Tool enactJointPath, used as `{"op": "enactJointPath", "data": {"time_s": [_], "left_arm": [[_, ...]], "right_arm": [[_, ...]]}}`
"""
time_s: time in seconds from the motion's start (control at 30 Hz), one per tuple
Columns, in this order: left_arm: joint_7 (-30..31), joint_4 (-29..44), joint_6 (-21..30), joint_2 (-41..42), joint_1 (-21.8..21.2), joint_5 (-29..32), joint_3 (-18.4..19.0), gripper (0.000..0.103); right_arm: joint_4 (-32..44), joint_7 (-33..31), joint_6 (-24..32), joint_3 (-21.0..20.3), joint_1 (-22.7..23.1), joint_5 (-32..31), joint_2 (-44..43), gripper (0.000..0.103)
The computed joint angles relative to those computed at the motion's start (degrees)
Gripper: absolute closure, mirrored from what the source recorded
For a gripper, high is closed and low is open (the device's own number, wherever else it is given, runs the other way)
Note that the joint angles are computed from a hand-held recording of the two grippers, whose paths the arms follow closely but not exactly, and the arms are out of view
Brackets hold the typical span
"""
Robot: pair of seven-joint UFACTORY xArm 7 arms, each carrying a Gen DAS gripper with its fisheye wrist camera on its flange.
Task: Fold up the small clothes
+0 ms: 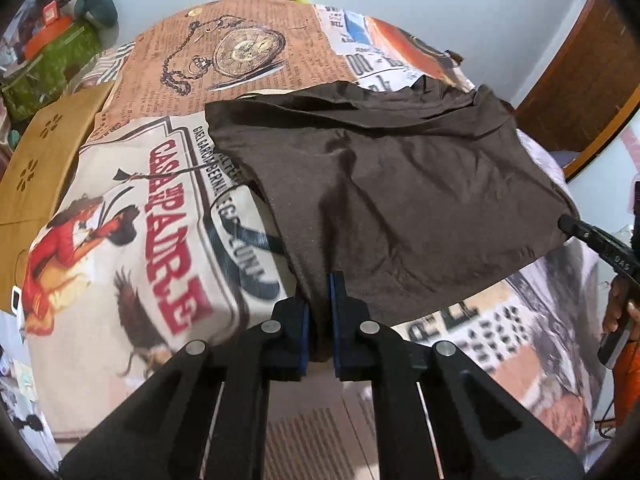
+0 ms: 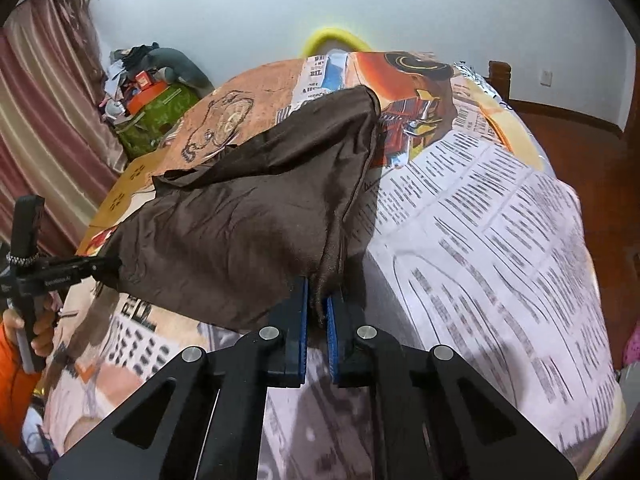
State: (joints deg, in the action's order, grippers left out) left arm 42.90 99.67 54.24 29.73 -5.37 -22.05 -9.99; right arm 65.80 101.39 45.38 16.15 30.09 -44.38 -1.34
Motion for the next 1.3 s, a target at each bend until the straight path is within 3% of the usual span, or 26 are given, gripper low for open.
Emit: {"op": "enactJointPath", "data": {"time_s": [0.3, 0.4, 0.57, 0.73, 1.0, 1.13, 1.3], "left_arm": [[3.9, -11.73, 1.78, -8.97, 1.15, -0.87, 1.29, 0.095], [3.88, -14.43, -0.33, -10.48, 0.51, 0.92, 2.28, 0.094], [4.5, -14.34, -1.87, -11.32, 0.89, 1.0, 2.65, 0.085], [3.31, -9.49, -3.68, -8.9, 0.57, -0.02, 2.12, 0.069], [-2.65, 3.77, -1.32, 1.5, -3.88, 5.47, 0.95, 0.067], [-4.61, 11.78, 2.54, 7.85, -6.4, 8.01, 0.37, 0.067], [-5.44, 16.44, 2.17, 12.17, -9.69, 12.27, 0.88, 0.062]], "right_arm": [[-1.31, -0.15, 4.78, 2.77, 1.99, 4.31, -2.14, 0.096], [-1.8, -0.39, 4.93, 2.98, 2.54, 6.15, -2.45, 0.092], [-2.02, 0.22, 8.64, 3.8, 2.57, 6.3, -4.4, 0.091], [0.31, -2.42, 11.9, 4.11, 1.31, 3.83, -4.73, 0.079], [7.34, -11.34, 6.85, 0.45, 0.19, 0.97, 2.73, 0.07], [11.54, -19.63, 1.4, -2.51, -0.01, 4.11, 8.27, 0.068], [18.25, -32.84, -0.53, -5.18, -0.19, 12.96, 15.77, 0.067]]}}
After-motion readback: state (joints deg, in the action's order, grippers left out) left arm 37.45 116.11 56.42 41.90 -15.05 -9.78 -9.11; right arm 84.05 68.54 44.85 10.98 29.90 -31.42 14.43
